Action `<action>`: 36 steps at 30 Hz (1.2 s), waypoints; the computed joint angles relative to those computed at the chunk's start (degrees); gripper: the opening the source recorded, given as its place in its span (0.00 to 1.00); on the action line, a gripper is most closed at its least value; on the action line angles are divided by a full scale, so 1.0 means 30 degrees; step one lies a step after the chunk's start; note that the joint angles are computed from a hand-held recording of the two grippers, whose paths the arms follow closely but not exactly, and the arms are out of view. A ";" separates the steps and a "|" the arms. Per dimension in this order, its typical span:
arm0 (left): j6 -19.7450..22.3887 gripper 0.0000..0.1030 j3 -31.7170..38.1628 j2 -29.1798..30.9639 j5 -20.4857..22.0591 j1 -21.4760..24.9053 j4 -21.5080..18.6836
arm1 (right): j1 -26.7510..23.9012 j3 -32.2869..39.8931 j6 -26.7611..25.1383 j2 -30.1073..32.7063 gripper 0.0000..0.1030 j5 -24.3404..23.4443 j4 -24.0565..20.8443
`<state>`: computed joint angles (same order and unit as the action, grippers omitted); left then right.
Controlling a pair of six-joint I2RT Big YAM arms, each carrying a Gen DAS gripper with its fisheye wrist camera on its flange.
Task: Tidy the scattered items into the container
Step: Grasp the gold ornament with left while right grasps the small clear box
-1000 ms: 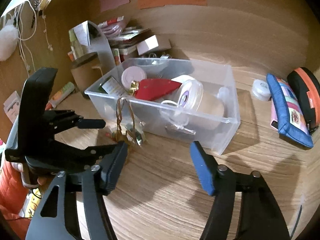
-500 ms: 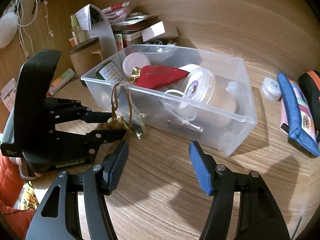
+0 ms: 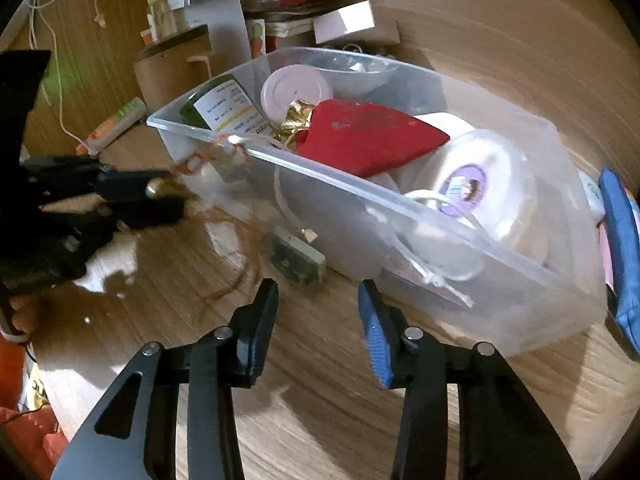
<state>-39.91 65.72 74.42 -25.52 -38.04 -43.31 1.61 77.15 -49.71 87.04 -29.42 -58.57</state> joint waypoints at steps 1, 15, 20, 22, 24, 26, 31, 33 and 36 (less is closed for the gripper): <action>0.0002 0.29 -0.0111 -0.0217 -0.0091 0.0068 -0.0066 | 0.0074 -0.0016 0.0122 0.0015 0.36 0.0032 -0.0025; 0.0688 0.29 -0.0751 -0.0636 0.0695 0.0258 0.0823 | 0.1690 -0.2184 0.5239 -0.1627 0.41 0.2575 0.2921; 0.0929 0.29 -0.0851 -0.0770 0.0961 0.0178 0.1091 | 0.1590 -0.2902 0.5819 -0.2097 0.32 0.2548 0.3818; 0.1091 0.29 -0.0812 -0.0841 0.0825 0.0067 0.1143 | 0.1271 -0.2470 0.6063 -0.1797 0.32 0.1769 0.3158; 0.1245 0.29 -0.0784 -0.0967 0.0752 -0.0029 0.1212 | 0.0963 -0.2267 0.5996 -0.1741 0.32 0.1059 0.2721; 0.1383 0.29 -0.0672 -0.1087 0.0675 -0.0106 0.1256 | 0.0620 -0.2196 0.5809 -0.1931 0.32 0.0584 0.2534; 0.1651 0.29 -0.0202 -0.1322 0.0589 -0.0153 0.1525 | -0.0271 -0.1916 0.5499 -0.2388 0.32 -0.0572 0.1674; 0.1700 0.29 0.0162 -0.1289 0.0769 -0.0017 0.1505 | -0.0692 -0.1450 0.5359 -0.2307 0.32 -0.1132 0.1305; 0.2118 0.29 0.0863 -0.1159 0.0754 0.0065 0.1404 | -0.1223 -0.0785 0.5099 -0.2261 0.32 -0.2120 0.0751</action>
<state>-33.55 68.31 70.95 -23.26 -37.85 -39.10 -2.06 74.80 -34.41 80.26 -35.78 -56.31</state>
